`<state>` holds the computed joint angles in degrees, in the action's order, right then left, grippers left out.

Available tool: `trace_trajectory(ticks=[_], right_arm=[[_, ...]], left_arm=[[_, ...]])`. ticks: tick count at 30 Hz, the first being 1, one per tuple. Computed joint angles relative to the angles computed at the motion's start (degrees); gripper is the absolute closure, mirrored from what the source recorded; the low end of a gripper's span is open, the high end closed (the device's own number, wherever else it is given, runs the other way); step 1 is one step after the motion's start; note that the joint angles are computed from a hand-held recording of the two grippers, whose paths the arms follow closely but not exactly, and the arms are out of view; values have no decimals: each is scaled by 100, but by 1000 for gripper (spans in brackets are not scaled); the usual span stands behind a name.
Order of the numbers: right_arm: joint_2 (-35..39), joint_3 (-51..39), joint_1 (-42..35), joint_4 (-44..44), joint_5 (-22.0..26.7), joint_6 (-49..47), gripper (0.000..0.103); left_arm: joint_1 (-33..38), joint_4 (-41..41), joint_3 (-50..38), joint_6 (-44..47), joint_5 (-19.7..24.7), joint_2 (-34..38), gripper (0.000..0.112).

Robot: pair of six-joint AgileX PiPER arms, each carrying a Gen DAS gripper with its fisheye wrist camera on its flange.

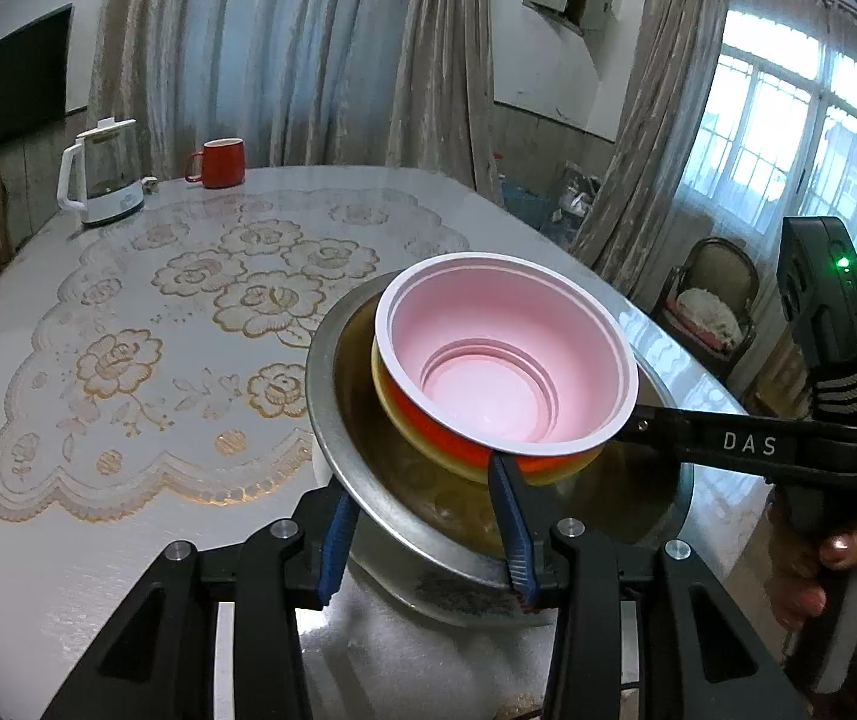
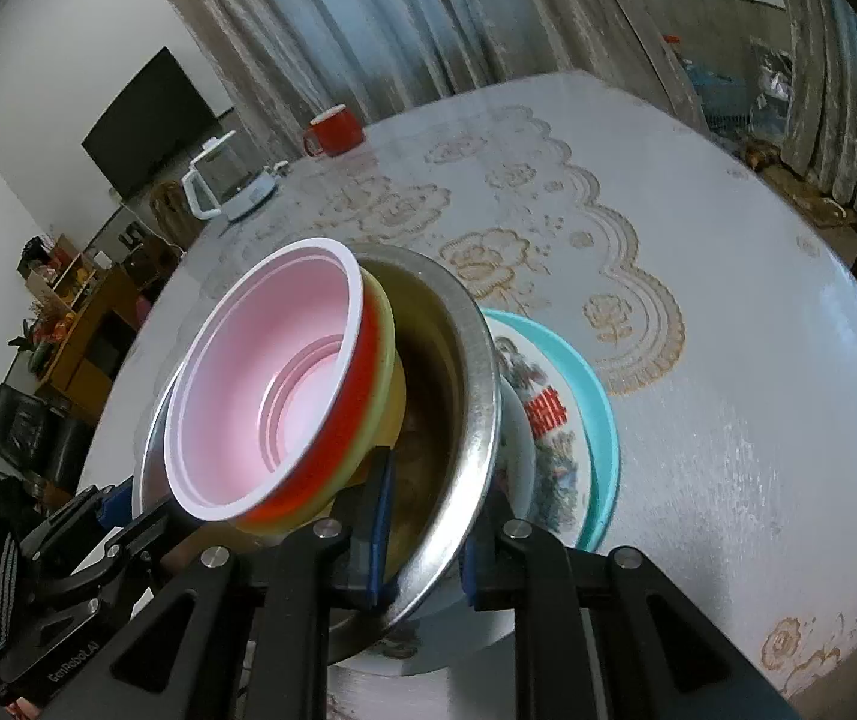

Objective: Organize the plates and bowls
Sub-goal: 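Lift the nested bowls and carry them over the plate stack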

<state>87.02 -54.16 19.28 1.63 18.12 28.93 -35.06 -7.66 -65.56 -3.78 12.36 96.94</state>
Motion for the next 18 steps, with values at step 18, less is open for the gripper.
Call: trace_trajectory(ticks=[18], right_arm=[[369,24,-162,452,-11,-362,83]], left_arm=[[-213,1640,-159,-1772,128,359,68]])
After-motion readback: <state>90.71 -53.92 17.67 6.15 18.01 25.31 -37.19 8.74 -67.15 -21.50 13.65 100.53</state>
